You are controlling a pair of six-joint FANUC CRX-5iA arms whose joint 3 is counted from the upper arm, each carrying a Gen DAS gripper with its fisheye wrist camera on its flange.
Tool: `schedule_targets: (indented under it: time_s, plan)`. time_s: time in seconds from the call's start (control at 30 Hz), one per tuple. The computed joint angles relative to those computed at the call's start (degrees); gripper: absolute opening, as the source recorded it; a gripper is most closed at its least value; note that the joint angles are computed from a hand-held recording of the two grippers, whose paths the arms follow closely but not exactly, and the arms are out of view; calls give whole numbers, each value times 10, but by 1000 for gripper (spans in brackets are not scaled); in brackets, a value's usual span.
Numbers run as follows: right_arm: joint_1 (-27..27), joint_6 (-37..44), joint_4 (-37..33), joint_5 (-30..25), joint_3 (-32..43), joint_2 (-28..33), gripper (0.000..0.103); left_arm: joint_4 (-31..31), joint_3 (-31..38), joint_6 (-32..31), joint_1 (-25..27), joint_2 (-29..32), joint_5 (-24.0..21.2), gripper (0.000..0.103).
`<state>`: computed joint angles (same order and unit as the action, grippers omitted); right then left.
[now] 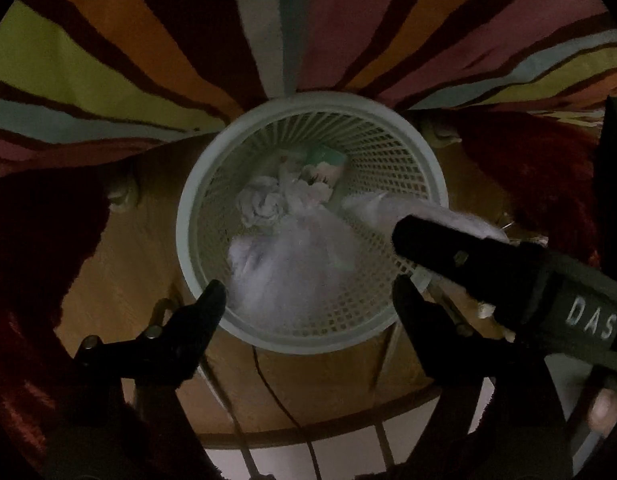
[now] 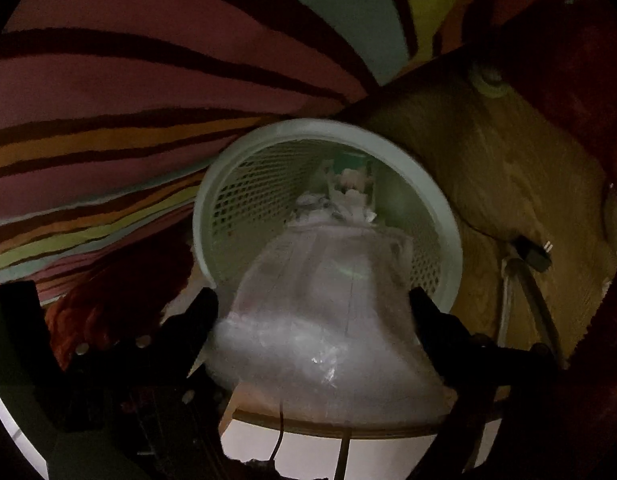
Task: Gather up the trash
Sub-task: 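Open the left tool over the wastebasket while the right tool releases the bag into it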
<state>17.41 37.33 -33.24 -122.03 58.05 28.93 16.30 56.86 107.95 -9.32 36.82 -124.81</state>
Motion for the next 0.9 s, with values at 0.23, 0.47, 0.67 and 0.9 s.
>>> schedule_targets:
  time_s: [0.23, 0.47, 0.67, 0.9]
  plan:
    - [-3, -10, 9, 3, -5, -2, 90, 8, -23, 10, 7, -12, 13, 83]
    - [-1, -7, 19, 19, -28, -13, 90, 1, -31, 11, 11, -21, 16, 83]
    - [1, -2, 28, 29, -39, -26, 90, -5, -33, 13, 13, -32, 23, 83]
    - [-1, 2, 28, 36, -32, -36, 90, -30, 11, 4, 5, -32, 14, 83]
